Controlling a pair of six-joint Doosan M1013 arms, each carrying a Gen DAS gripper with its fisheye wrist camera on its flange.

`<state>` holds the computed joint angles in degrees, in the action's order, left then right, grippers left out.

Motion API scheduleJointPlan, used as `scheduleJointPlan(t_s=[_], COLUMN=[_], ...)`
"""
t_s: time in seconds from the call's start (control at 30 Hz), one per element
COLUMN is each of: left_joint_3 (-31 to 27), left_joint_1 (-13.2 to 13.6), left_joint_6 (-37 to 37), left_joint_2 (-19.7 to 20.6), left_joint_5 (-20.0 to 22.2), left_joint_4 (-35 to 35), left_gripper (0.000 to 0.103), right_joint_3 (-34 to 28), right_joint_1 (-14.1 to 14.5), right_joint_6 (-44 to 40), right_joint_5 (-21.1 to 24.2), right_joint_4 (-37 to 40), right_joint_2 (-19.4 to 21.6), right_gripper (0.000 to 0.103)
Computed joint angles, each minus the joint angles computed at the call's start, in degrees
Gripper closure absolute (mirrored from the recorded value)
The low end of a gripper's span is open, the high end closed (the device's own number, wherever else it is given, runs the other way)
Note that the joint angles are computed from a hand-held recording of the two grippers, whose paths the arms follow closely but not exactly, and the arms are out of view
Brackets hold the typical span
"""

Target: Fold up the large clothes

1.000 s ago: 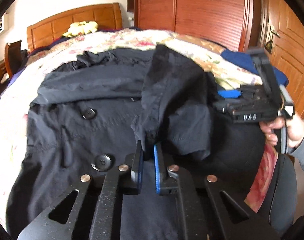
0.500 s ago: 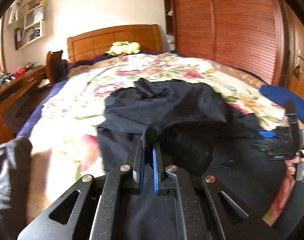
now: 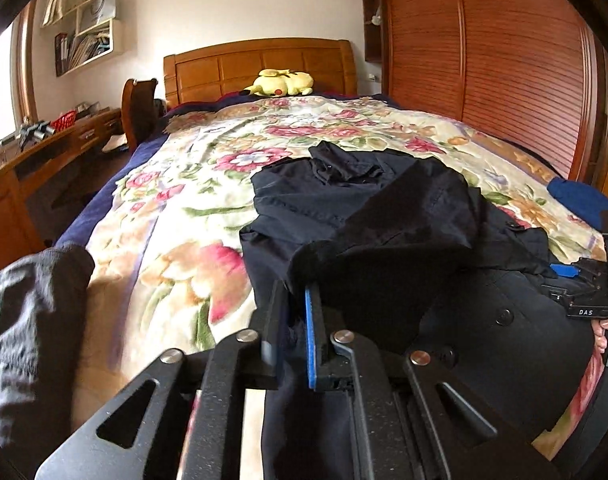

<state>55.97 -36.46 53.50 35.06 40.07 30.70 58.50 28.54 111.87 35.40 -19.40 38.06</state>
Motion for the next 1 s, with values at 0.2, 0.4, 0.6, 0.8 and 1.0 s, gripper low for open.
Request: scheduleJointPlan(t_s=[0.2,0.4,0.6,0.8,1.0], left_joint_3=[4.13,7.25,8.89,10.98,11.36], left_joint_1=[-0.10,-0.62,-0.82,-0.17,0.02], left_joint_6=[-3.51,-5.17,-7.38,-8.63,-7.22], left_joint_2=[-2.36,-4.26,-5.18,-6.28,-6.05], left_joint_5=[-0.77,-1.42,-2.57,-5.34,-2.51], left_joint_4=[1.88,4.13,5.38,3.05,1.25], left_gripper=[0.095,0.082,0.037,0.021,0.021], right_joint_3=[0.04,0.23,0.65,0.75,0.80], right_joint_1=[-0.07,-0.03,0.06,0.06,0.01], right_joint_6=[-0.21,0.14,0.81,0.80,0.48], right_joint_5=[-0.13,-0.42,-0.83,-0.91,-0.91], right_joint_4=[0.35,0.00,-0.89,-1.00,-0.50], right_joint_2=[-0.03,-0.10,-0.27,-0.32,-0.35], right_gripper=[0.035,0.035,0.035,0.035,0.035])
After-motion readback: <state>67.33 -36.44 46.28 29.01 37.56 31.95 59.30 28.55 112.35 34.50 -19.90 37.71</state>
